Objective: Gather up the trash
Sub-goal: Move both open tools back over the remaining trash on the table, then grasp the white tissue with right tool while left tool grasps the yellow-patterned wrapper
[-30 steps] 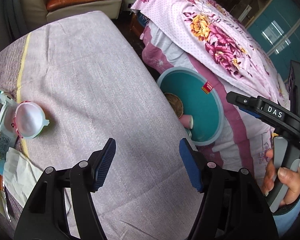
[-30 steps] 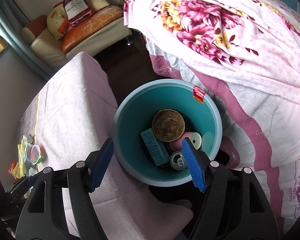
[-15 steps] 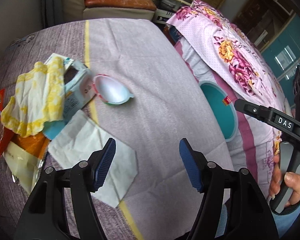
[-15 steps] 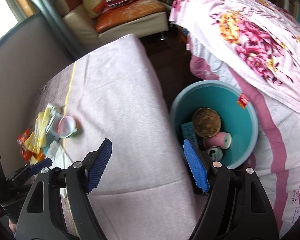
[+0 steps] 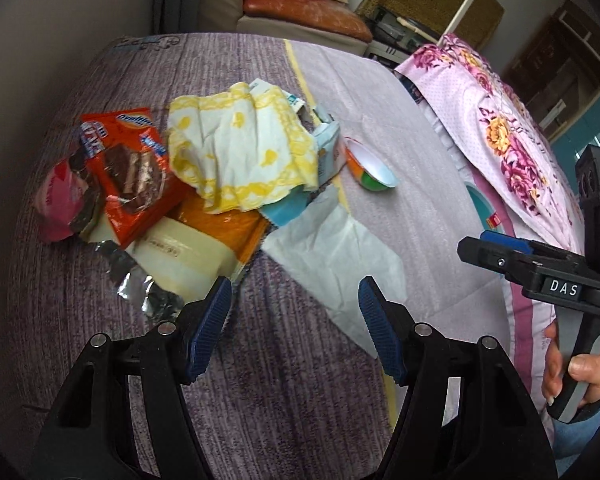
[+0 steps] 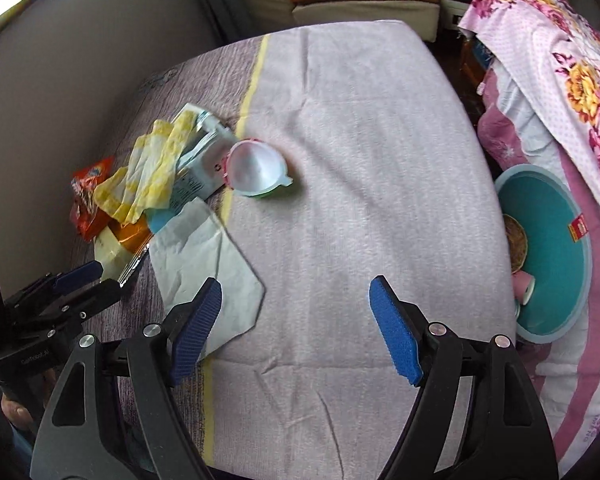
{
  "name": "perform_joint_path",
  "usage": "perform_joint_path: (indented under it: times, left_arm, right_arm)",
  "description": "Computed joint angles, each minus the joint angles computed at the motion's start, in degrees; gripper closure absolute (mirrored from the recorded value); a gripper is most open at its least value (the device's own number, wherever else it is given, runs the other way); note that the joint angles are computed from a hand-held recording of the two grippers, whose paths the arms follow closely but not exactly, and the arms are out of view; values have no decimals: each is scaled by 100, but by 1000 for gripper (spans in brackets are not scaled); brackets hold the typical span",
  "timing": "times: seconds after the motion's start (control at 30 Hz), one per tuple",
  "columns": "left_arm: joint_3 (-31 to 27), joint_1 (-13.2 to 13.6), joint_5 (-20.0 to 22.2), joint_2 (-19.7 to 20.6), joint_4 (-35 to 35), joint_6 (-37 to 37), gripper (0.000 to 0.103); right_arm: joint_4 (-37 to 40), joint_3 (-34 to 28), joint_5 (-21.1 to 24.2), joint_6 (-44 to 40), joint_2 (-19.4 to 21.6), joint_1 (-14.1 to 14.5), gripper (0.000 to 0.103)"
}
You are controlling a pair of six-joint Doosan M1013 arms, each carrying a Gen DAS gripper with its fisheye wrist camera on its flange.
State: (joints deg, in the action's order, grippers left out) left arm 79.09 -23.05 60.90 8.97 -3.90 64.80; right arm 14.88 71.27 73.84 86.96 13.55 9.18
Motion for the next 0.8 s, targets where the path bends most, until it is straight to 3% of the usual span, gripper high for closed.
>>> perform_joint_path:
  times: [0.3, 0.8]
  left_arm:
    - [405, 324, -132, -234, -52, -196, 36]
    - [673, 640, -240, -392, -274, -395, 36]
  right_arm:
    - [-5, -123, 141, -474, 284, 431, 30]
    - [-183, -24, 50, -755, 380, 718, 30]
